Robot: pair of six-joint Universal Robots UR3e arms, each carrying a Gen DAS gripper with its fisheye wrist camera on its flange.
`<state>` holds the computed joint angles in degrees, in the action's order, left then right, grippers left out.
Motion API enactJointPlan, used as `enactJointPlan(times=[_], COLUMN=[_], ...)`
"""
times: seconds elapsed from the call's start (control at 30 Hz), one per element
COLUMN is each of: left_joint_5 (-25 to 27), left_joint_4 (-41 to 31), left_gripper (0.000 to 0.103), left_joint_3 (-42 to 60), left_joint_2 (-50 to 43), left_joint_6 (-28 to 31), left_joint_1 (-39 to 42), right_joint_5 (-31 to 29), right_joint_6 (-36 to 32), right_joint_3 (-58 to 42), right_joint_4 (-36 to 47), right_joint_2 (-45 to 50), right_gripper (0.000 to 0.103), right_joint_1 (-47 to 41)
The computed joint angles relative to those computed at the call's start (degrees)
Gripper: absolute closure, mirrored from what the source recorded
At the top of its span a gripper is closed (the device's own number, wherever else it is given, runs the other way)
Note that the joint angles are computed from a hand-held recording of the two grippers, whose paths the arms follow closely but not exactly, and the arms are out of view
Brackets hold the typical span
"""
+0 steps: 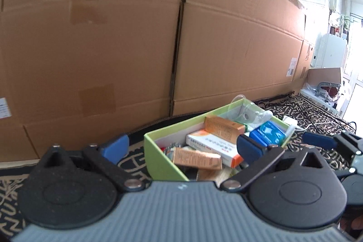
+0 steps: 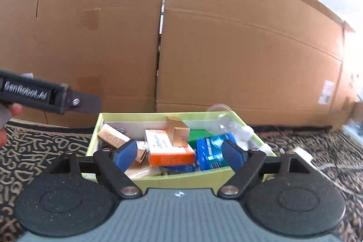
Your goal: Organize objects
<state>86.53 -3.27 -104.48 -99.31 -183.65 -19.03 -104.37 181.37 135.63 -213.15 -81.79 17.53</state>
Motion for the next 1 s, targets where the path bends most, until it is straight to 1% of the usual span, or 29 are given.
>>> enactJointPlan(times=[0.07,0.13,0.27,0.33,0.47,0.57,0.7,0.8,0.9,1.0], left_joint_5=[2.65,4.39,7.61,10.13,12.98,12.73,14.49,13.90,14.41,14.47], left_joint_4=[0.20,0.44,-1.19,-1.46,-2.29,-3.20,-2.92,-2.74,-2.61,-2.70], left_gripper=[0.000,0.000,0.000,0.000,0.000,0.000,0.000,0.000,0.000,0.000], left_joint_3=[-3.94,-8.38,-15.23,-17.45,-21.27,-22.66,-23.37,-23.84,-24.01,-24.24], left_joint_2=[3.55,7.43,13.29,14.21,15.72,16.13,15.88,16.45,16.65,17.02], left_joint_6=[-0.44,-1.04,-2.48,-3.99,-6.05,-6.70,-7.40,-7.52,-7.42,-7.35], left_joint_1=[-1.54,-2.65,-5.25,-7.57,-10.86,-11.59,-12.60,-11.86,-11.63,-11.50], right_joint_5=[0.58,-0.75,-7.65,-9.79,-14.51,-14.36,-14.67,-14.49,-14.76,-13.58], right_joint_6=[2.13,4.53,7.55,9.04,12.90,14.11,15.02,15.34,15.56,15.03], right_joint_3=[3.75,6.27,10.11,11.89,14.27,15.77,15.94,15.77,15.15,15.38], right_joint_4=[2.50,5.41,8.17,9.88,10.97,9.91,8.48,7.79,7.20,6.64], right_joint_2=[-5.17,-9.19,-13.08,-15.10,-15.62,-14.98,-12.66,-11.49,-10.01,-9.82], right_gripper=[0.016,0.015,0.015,0.014,0.014,0.014,0.014,0.014,0.014,0.014], right_joint_1=[0.08,0.96,5.71,7.78,12.73,13.12,13.54,13.43,13.70,12.76])
